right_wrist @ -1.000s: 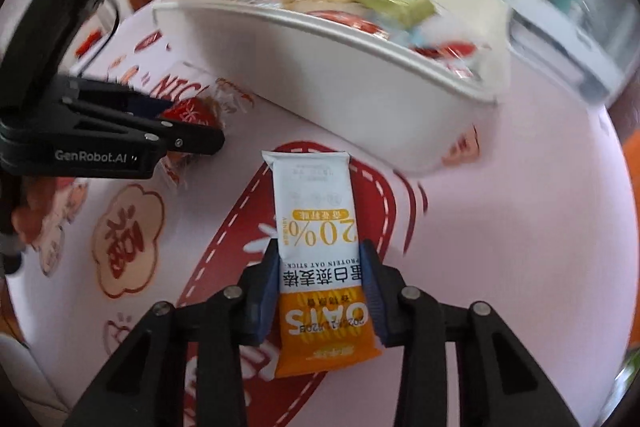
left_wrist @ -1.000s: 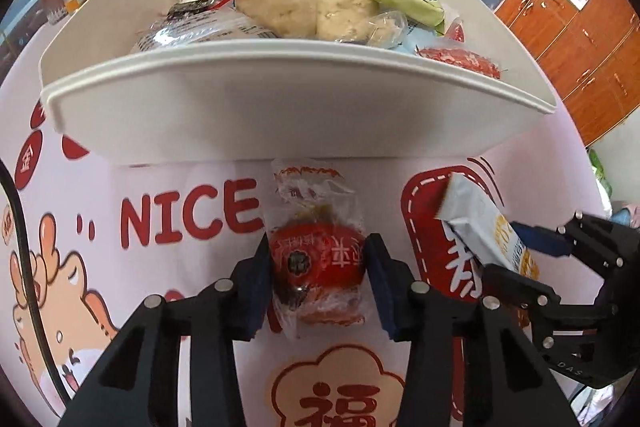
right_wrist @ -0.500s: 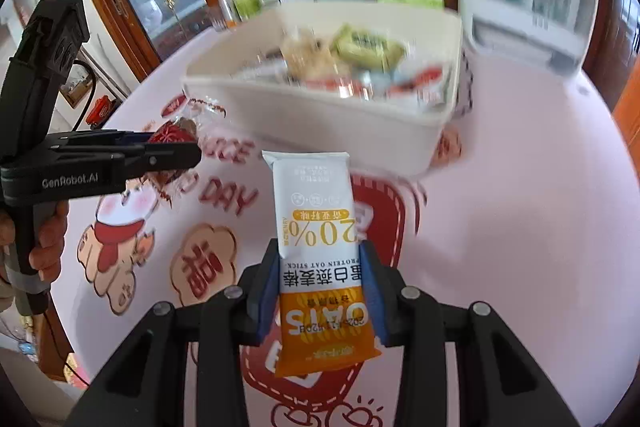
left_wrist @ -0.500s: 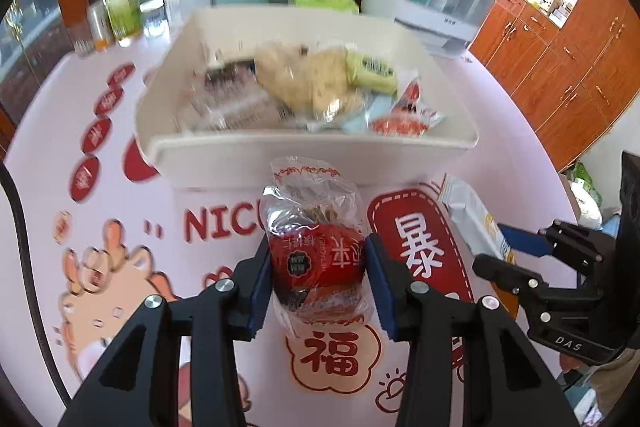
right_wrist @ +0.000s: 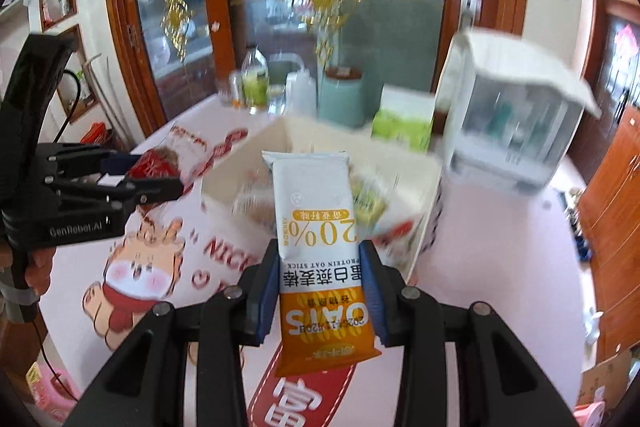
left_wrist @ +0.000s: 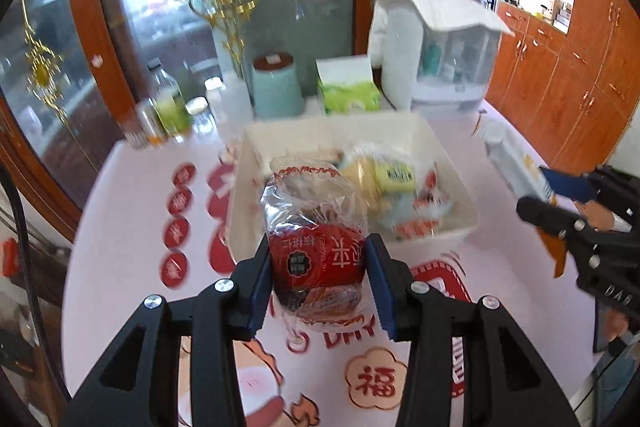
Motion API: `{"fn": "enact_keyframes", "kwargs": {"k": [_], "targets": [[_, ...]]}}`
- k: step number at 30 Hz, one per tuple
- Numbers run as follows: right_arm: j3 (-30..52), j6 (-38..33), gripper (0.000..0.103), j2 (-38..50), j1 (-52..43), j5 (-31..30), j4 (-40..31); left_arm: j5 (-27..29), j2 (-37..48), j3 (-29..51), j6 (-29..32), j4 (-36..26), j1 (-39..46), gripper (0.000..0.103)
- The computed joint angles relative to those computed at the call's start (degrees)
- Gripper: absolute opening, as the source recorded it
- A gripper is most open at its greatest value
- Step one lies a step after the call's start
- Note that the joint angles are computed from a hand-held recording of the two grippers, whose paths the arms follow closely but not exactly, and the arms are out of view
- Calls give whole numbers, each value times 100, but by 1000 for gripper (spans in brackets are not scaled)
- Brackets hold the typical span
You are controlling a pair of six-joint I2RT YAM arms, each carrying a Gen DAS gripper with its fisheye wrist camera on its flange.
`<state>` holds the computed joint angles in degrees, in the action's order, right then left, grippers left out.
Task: Organize snacks
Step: 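Lower the red pastry and OATS bar into the white tray and open both tools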
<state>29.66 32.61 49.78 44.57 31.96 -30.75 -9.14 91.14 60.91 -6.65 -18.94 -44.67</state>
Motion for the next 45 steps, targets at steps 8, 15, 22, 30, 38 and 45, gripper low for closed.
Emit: {"fn": "enact_keyframes", "kwargs": {"k": [8,15,22,30,38,45], "targets": [[1181,-771,39,186,-407,297,-210,-444,14,1085,254,-566,-12,43],[1896,-1169,39,670,-582,573,-139,-383,479,2026,254,-961,179,43],[2187,-1244,39,1229,-1168,187,190,-10,1255,2829,14,-1245,475,43],[2199,-1015,40,2066,-2072,-649,761,262,2211,3581,82,-1365,784,41],[2483,-750,40,3434,-2702,-1369,1449,510,3371,4447,247,-1362,911,41],[2993,-699,47,4662,-2945,-1752,1589,561,4207,5039,60,-1419,1022,83]]}}
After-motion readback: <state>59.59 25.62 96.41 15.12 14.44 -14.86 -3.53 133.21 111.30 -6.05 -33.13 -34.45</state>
